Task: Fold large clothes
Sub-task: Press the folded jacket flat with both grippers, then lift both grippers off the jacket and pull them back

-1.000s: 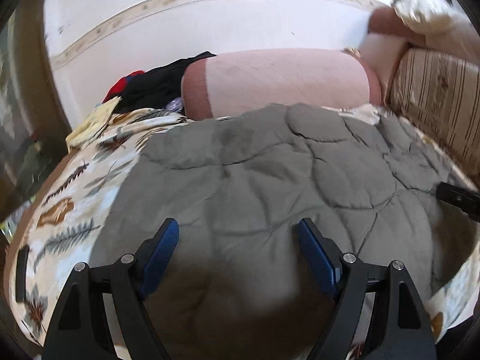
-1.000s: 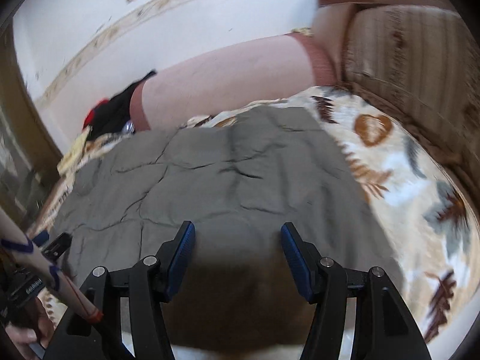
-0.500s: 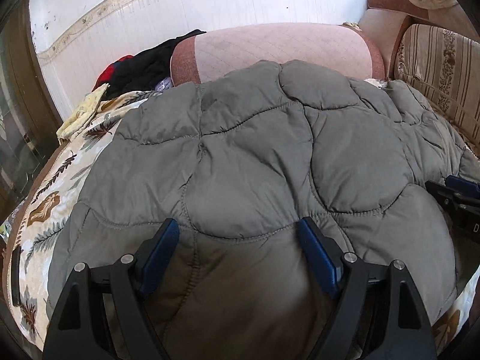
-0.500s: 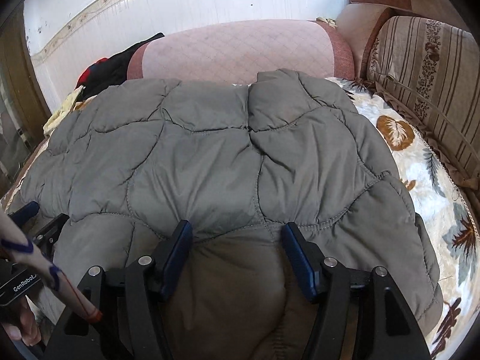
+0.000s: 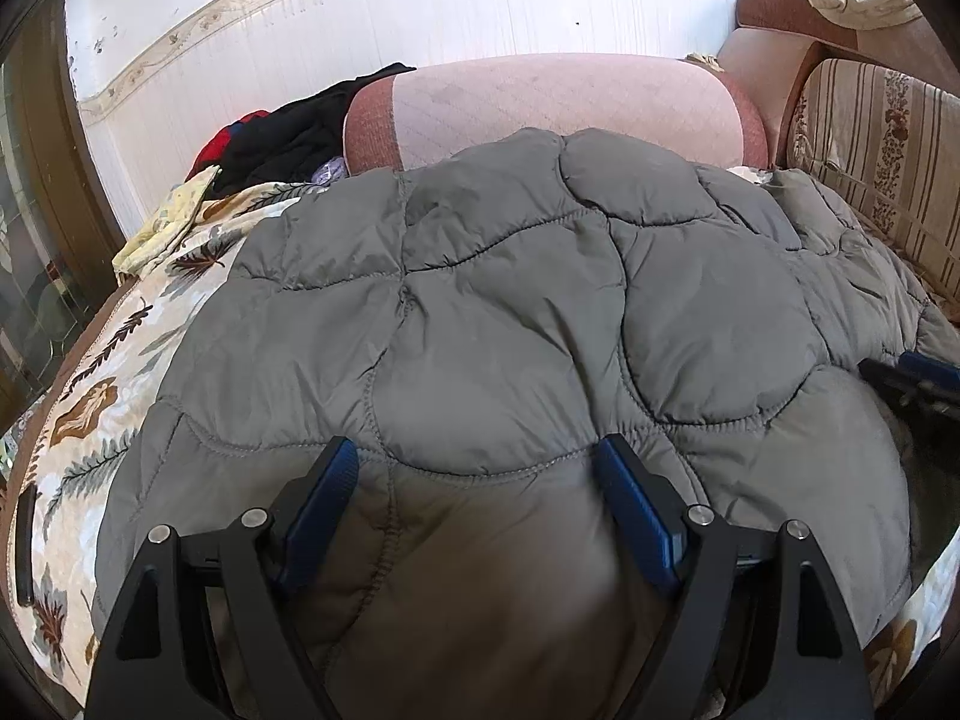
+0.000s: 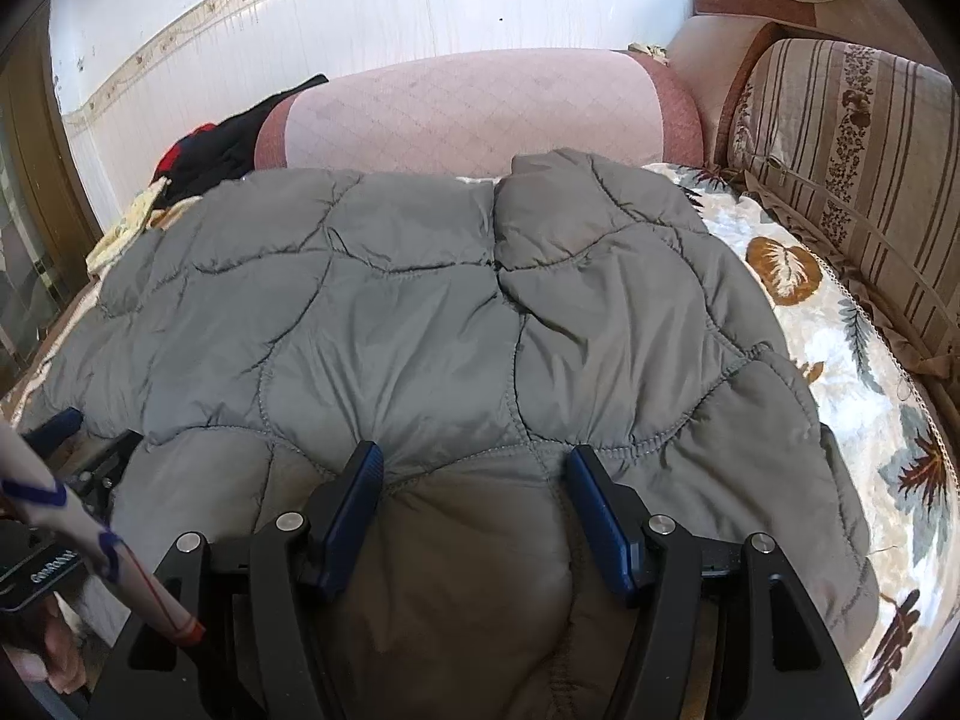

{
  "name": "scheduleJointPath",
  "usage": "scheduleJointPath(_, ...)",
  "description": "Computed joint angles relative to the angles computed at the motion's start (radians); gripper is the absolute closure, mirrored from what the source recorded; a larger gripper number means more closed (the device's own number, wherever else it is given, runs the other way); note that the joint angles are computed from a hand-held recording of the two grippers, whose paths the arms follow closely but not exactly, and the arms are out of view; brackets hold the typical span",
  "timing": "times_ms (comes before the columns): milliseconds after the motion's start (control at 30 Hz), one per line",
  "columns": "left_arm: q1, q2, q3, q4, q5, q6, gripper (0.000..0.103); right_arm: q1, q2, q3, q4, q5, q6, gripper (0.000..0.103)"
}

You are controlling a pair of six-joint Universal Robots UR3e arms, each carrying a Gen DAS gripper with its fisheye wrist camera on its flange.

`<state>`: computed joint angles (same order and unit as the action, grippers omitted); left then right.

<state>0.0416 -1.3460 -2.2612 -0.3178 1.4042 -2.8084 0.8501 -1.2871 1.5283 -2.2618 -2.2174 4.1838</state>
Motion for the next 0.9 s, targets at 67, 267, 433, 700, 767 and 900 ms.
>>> scheduleJointPath(67,0.007,0.008,-0.001,-0.008,-0.007,0.002,0.022,0.042,0.010,-0.034,0.033,-0.080,0.013,0.035)
scheduleJointPath(267,0.003,0.015,-0.010,0.001,-0.007,0.000,0.022,0.100,0.109,-0.150,-0.016,-0.121,-0.118,0.035)
scheduleJointPath(433,0.000,0.018,-0.030,0.032,0.002,0.010,0.022,0.056,0.130,-0.155,0.001,-0.021,-0.121,0.035)
scheduleJointPath(700,0.069,0.095,-0.043,-0.016,-0.081,0.008,0.022,0.056,0.030,-0.036,-0.094,-0.049,-0.108,0.036)
scheduleJointPath(767,0.113,0.145,-0.062,-0.006,-0.105,-0.001,0.022,0.070,-0.005,-0.016,-0.056,-0.111,-0.061,0.037)
scheduleJointPath(900,0.157,0.149,-0.055,0.003,-0.087,-0.022,0.022,0.032,-0.113,0.079,0.045,-0.115,0.079,0.036)
